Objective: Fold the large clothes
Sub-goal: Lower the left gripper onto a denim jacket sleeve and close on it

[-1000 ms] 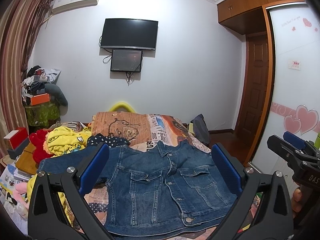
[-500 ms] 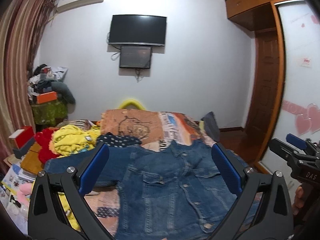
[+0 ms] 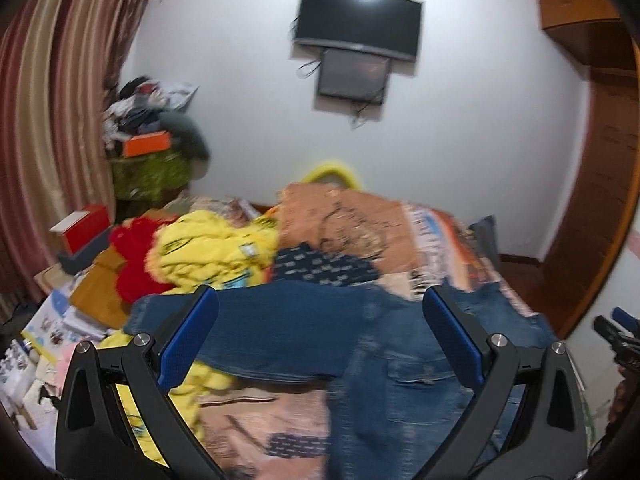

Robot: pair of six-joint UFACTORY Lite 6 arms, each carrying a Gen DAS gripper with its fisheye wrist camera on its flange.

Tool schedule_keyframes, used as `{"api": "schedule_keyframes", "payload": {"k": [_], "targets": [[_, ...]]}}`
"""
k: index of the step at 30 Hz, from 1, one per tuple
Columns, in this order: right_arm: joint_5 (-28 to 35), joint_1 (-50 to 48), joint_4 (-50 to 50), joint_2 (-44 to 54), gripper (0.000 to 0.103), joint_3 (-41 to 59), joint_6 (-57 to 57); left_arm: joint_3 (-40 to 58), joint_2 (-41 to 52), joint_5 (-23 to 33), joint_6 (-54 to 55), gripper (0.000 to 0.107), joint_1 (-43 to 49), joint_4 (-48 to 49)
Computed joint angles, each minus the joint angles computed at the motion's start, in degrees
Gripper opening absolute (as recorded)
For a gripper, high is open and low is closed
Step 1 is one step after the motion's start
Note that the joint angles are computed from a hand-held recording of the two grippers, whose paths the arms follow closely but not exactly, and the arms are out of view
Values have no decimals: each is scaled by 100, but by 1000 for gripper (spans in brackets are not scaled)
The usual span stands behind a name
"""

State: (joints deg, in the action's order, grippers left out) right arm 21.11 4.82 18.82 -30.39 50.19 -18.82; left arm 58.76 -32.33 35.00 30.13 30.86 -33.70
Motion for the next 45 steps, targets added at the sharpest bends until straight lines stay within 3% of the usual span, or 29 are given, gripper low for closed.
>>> {"api": "schedule_keyframes", "payload": {"k": [4, 6, 10, 15, 18, 23, 32, 35, 38, 42, 45], "targets": [[-48, -13, 88, 869, 103, 447, -123, 389, 1146, 491, 1280, 103, 1080, -1112], [-116, 20, 165, 1227, 103, 590, -236, 701, 1947, 995, 1785, 103, 1627, -1620], [-351, 122, -69, 1750, 103, 658, 93, 1161, 3390, 1625, 2095, 103, 2281, -2073], [-347, 204, -485, 2476, 103, 925, 535, 1575, 4782, 1277, 2112, 101, 2497, -1925], [-32, 193, -359, 2923, 103, 1245, 410, 2162, 5716, 1418, 1984, 89, 2632, -1947], [82, 181, -313, 3371, 103, 1502, 321, 3147, 6876, 1359, 1575, 81, 2656, -1850], [219, 207, -545, 3900, 103, 1833, 589, 6094, 9255, 1373, -161, 61, 2488, -976], [234, 218, -613, 3969, 103, 1858, 662, 6296, 9390, 1137, -363, 54, 2450, -891], [245, 197, -573, 3979, 103, 1858, 639, 5918, 9045, 698, -423, 40, 2319, -693], [225, 161, -448, 3874, 103, 1810, 555, 5055, 8178, -123, -594, 10, 1959, 165], [204, 124, -251, 3718, 103, 1727, 394, 4478, 7472, -631, -595, 8, 1706, 571]]}}
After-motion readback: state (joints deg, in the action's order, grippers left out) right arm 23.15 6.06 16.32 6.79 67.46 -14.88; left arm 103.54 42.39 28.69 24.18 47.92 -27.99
